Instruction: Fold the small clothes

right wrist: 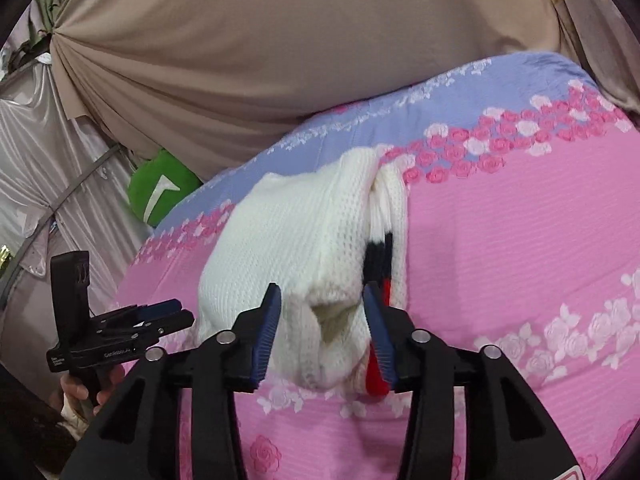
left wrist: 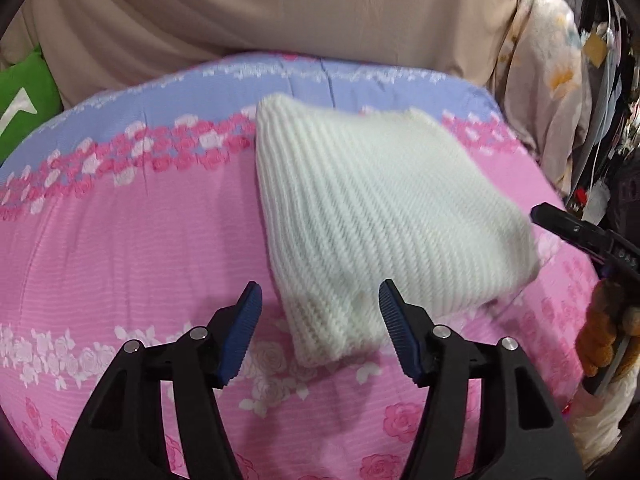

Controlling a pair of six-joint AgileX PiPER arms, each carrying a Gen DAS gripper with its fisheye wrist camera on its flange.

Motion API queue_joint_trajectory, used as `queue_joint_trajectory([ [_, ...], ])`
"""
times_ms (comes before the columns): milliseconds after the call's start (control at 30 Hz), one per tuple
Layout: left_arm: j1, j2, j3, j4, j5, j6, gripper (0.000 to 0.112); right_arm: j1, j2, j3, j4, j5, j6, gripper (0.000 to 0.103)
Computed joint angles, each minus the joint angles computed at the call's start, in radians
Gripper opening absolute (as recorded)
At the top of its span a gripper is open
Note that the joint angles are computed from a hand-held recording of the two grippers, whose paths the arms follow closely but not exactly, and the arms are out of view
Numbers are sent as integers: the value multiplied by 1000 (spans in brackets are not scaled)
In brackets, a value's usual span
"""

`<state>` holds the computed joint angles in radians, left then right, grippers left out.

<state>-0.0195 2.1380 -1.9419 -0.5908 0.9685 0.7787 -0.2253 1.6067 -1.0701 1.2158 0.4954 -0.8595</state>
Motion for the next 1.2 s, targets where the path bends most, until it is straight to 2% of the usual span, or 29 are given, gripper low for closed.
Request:
queue_joint_trajectory([
  [67,-15,10,-40,-6,-13,-23,63,4,91,-147,-131,49,139,56],
  [133,-39,48,-110,18,-17,-67,63,38,179,-266,-292,35,334,57],
  [167,-55,70,-146,38,-13,-96,63,46,244,-345,-356,58,393,57],
  [200,-71,104,-200,67,3,-139,63,53,319,-418,-382,80,412,51],
  [233,-83,136,-248,88,19,-166,63,55,359,-453,-367,83,391,37],
  [267,-93,158,-278,116,29,-194,63,50,364,-451,-312,73,331,15],
  [333,-106,168,-275,131,23,-212,63,10,300,-411,-137,126,166,14],
  [400,-112,151,-226,137,-14,-198,64,-13,222,-344,-96,100,132,14],
  [467,-120,157,-223,152,-26,-197,65,-5,278,-377,-216,88,205,14],
  [533,-133,165,-222,176,-47,-208,67,26,368,-404,-395,38,363,16],
  [600,-145,167,-217,206,-71,-232,68,24,329,-411,-440,77,419,18],
  [633,-148,169,-219,215,-67,-240,69,25,282,-373,-418,56,402,19],
  [667,-149,171,-221,224,-69,-251,69,25,224,-314,-368,22,345,25],
  [733,-149,172,-224,224,-66,-257,69,11,117,-188,-186,8,158,25],
  [800,-146,176,-229,225,-63,-259,70,26,59,-93,-70,-9,53,36],
  [900,-156,167,-207,240,-89,-275,70,56,4,25,-34,-45,23,45],
  [933,-160,160,-191,245,-103,-278,71,67,8,46,-4,-61,-1,45],
  [1067,-167,142,-152,262,-137,-285,71,57,56,101,155,-32,-153,45],
  [1133,-169,139,-148,269,-139,-292,71,64,78,102,227,-34,-223,38],
  [1167,-168,137,-146,268,-138,-294,71,63,77,101,256,-32,-240,20],
  [1200,-167,136,-144,267,-138,-294,71,54,59,108,294,-7,-271,10],
])
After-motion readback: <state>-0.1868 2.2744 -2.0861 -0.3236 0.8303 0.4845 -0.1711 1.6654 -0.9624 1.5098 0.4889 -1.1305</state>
